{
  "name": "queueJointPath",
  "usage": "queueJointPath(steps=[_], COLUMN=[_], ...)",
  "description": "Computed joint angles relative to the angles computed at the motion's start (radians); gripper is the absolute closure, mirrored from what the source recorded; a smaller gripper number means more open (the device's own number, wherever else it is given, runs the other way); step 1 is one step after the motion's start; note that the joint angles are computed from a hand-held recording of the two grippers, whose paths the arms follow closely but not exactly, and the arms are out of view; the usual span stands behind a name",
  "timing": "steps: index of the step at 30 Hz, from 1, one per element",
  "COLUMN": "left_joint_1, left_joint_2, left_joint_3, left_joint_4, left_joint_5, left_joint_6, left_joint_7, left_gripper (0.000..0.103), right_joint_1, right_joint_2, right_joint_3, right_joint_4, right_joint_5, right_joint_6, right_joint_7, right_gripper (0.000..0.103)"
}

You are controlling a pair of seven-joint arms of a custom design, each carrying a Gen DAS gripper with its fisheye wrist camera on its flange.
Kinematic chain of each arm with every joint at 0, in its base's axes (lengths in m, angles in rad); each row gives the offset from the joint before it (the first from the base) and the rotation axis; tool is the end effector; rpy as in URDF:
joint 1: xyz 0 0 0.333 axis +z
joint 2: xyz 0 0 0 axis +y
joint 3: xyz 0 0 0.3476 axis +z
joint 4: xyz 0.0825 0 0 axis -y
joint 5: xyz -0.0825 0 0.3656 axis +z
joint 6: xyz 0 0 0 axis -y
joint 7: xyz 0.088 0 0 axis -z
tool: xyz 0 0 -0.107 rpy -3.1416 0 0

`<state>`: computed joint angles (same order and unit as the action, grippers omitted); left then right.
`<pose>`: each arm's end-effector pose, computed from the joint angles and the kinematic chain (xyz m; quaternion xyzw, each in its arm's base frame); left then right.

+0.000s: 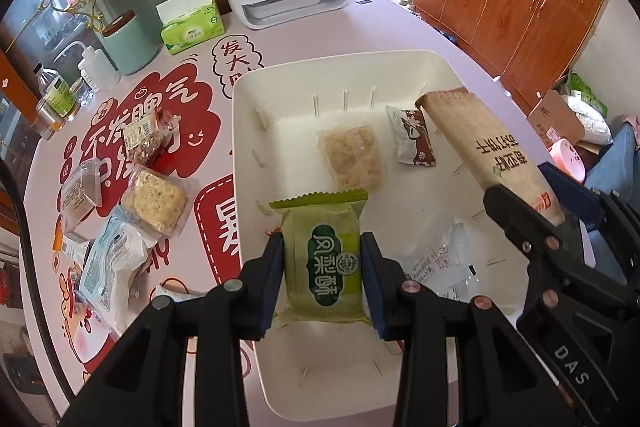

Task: Organize snacks
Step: 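Open both grippers to drop the green packet and biscuit bag into the tray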

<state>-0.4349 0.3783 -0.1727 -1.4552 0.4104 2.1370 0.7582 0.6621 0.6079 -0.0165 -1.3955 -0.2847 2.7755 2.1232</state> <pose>0.5927 -0.3649 0.5400 -0.7103 0.6692 -0.1398 0.1678 0.6052 0.4758 0.4759 -0.7493 0.5382 -0.1680 0.3473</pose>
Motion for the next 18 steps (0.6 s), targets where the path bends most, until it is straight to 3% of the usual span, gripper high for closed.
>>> queueJointPath(steps=[3,5,8,18], left_joint_1=[-0.006,-0.022,-0.031,-0.012], left_joint_2=[0.013,0.021,0.014,-0.028], left_joint_3=[0.003,0.015,0.027,0.010], left_joint_4=[0.021,0.038,0.029,-0.046], left_joint_5=[0.010,0.041,0.085,0.097], left_joint_6=[-0.010,-0.035,-0.051,-0.039], left_joint_7=[0.004,-0.014,-0.051,-0.080], left_gripper=[0.060,0.037,0.017,0.015], right_joint_1=[-0.001,-0.005,-0.031,-0.034], right_joint_2=[0.024,0.038,0.053,0.037], right_joint_3=[-0.006,-0.002,0.029,0.045], right_joint_4=[0.041,0.065,0.088,0.039], right_joint_5=[-0.004,-0.001,0.041,0.092], right_joint_6=[-0.016,-0.034,-0.060,-0.072], right_joint_7=[-0.007,-0.020,-0.046,-0.073], right_gripper=[0.049,0.049,0.049,0.048])
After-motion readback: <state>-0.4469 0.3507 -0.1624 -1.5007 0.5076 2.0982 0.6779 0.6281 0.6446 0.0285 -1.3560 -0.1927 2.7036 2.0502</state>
